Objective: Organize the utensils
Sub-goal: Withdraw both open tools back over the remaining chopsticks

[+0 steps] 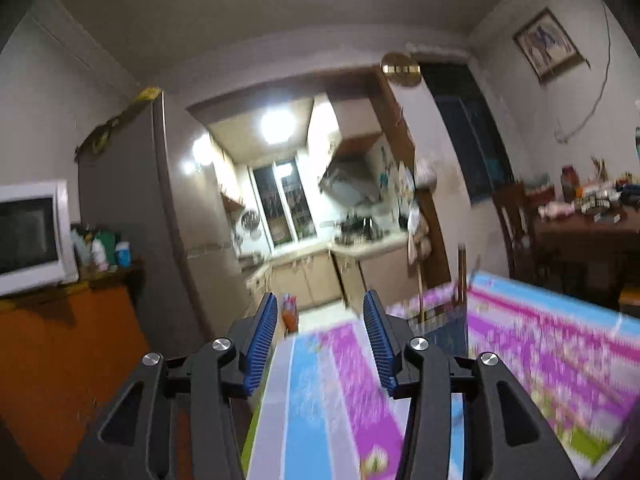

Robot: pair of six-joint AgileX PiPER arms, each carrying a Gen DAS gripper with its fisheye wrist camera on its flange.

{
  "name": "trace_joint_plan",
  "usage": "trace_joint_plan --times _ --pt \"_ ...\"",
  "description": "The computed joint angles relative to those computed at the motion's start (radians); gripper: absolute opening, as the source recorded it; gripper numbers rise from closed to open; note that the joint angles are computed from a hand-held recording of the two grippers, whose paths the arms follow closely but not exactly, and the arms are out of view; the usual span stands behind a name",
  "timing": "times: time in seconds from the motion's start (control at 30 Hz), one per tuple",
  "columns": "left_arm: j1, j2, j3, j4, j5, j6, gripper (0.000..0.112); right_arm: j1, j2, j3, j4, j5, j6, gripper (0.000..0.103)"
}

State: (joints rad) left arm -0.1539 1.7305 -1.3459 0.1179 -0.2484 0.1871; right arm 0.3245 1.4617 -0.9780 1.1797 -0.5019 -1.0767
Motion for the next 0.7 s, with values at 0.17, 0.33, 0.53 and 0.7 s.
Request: trace_joint_plan --times 0.17,0.33,0.53,0.7 --pt "0.076 -0.074 0.296 0.014 -0.045 -0.033 0.048 0.089 -0.014 0.143 0.210 -0.034 -0.107 0.038" --pt "0.074 -0.076 0.587 -0.061 -0.163 0.088 0.043 0.190 0.141 0.204 0.211 0.008 0.044 0.034" --pt "0.070 0.002 0.749 -0.068 -0.323 0.118 0.036 0.346 0.324 0.182 0.120 -0.079 0.198 0.028" --pt "0.132 0.071 0.730 0.041 -0.361 -0.016 0.031 0.425 0.413 0.138 0.097 -0.165 0.253 0.028"
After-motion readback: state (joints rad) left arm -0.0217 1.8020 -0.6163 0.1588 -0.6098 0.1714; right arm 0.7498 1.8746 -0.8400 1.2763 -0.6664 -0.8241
